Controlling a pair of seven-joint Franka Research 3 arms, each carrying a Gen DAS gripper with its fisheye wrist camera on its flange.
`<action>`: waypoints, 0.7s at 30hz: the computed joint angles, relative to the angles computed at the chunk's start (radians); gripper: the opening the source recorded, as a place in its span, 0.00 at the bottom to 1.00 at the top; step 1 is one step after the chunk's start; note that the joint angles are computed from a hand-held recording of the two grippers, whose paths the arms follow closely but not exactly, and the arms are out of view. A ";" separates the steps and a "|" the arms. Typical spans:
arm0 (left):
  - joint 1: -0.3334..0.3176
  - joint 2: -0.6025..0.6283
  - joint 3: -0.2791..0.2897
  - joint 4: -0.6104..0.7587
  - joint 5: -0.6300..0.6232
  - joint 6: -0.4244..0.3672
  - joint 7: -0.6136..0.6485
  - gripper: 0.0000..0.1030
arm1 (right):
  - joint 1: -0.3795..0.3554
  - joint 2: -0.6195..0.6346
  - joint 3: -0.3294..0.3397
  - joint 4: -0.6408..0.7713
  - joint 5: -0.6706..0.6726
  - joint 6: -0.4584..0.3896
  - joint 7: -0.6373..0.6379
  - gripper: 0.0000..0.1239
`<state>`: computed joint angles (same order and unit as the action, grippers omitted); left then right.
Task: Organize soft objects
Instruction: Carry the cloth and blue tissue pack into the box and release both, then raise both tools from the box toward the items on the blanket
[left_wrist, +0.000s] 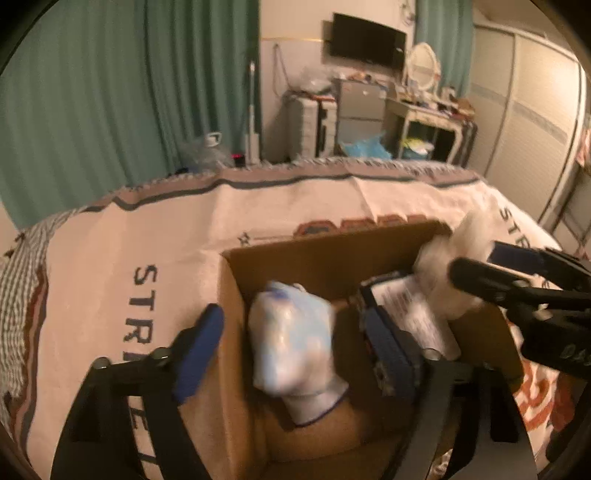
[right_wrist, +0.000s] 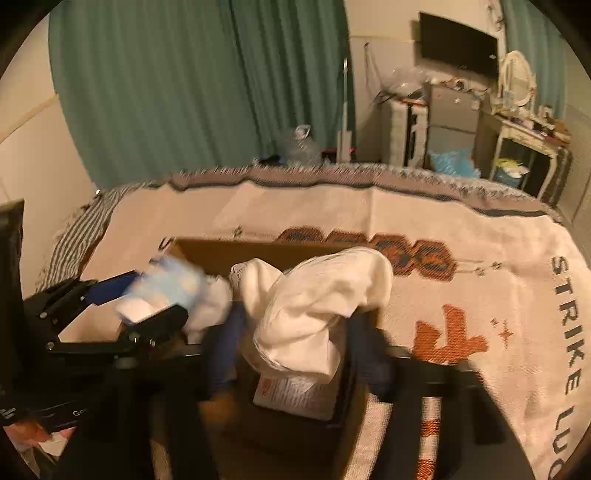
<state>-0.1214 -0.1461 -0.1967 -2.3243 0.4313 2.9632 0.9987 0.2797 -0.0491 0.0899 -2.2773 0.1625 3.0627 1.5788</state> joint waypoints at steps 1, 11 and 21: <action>-0.005 -0.009 0.005 0.002 -0.016 -0.011 0.006 0.80 | 0.002 -0.016 -0.003 -0.001 0.016 -0.005 -0.005 0.52; -0.024 -0.323 -0.014 -0.027 -0.036 -0.096 0.005 0.80 | -0.102 -0.345 0.088 -0.060 -0.156 -0.131 0.171 0.56; -0.079 -0.670 -0.033 -0.105 -0.073 -0.209 0.018 0.93 | -0.112 -0.763 0.142 -0.152 -0.126 -0.315 0.160 0.77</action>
